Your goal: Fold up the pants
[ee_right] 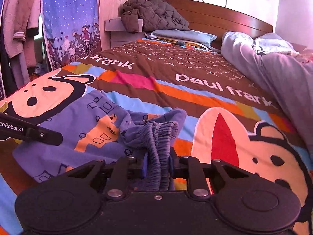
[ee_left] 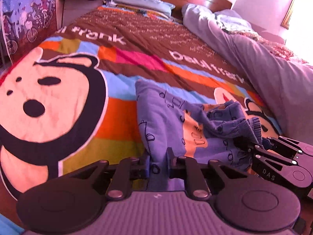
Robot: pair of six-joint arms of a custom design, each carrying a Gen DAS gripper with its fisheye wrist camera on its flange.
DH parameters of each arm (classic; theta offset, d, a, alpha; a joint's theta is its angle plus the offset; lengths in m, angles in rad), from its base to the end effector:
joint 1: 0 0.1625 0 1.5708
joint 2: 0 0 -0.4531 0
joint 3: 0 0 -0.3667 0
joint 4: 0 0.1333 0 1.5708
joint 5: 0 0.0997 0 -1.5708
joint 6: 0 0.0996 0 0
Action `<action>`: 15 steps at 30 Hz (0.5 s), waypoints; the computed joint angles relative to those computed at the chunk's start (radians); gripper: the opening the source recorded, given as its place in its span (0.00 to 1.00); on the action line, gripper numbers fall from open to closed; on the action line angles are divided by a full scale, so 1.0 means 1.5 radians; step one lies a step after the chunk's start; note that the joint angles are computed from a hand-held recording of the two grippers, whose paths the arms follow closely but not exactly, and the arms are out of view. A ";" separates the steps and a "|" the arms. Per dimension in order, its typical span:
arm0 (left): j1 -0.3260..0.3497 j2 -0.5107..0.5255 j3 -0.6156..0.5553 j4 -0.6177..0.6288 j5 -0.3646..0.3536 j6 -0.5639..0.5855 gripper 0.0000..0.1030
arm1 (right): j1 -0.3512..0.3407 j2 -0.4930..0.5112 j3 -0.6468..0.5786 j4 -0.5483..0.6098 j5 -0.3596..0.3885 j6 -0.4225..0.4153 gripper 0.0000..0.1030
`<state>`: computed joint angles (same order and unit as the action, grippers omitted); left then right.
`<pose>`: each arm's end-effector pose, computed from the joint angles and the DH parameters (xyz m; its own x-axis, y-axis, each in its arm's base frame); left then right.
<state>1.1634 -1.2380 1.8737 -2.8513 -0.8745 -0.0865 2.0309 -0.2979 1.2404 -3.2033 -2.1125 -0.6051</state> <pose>-0.0443 -0.6003 0.3719 -0.8813 -0.1132 -0.4588 0.2414 0.7267 -0.6431 0.4197 -0.6624 -0.0035 -0.5565 -0.4642 0.6891 -0.8013 0.5192 -0.2973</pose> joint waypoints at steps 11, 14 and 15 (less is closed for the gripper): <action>0.011 -0.072 0.013 -0.064 -0.008 -0.016 0.15 | 0.048 0.042 -0.087 0.048 -0.018 0.003 0.19; 0.027 -0.085 0.000 -0.097 0.001 -0.026 0.15 | 0.061 0.073 -0.149 0.090 0.003 0.014 0.19; 0.031 -0.088 -0.005 -0.102 0.007 -0.022 0.16 | 0.065 0.087 -0.175 0.103 0.011 0.012 0.19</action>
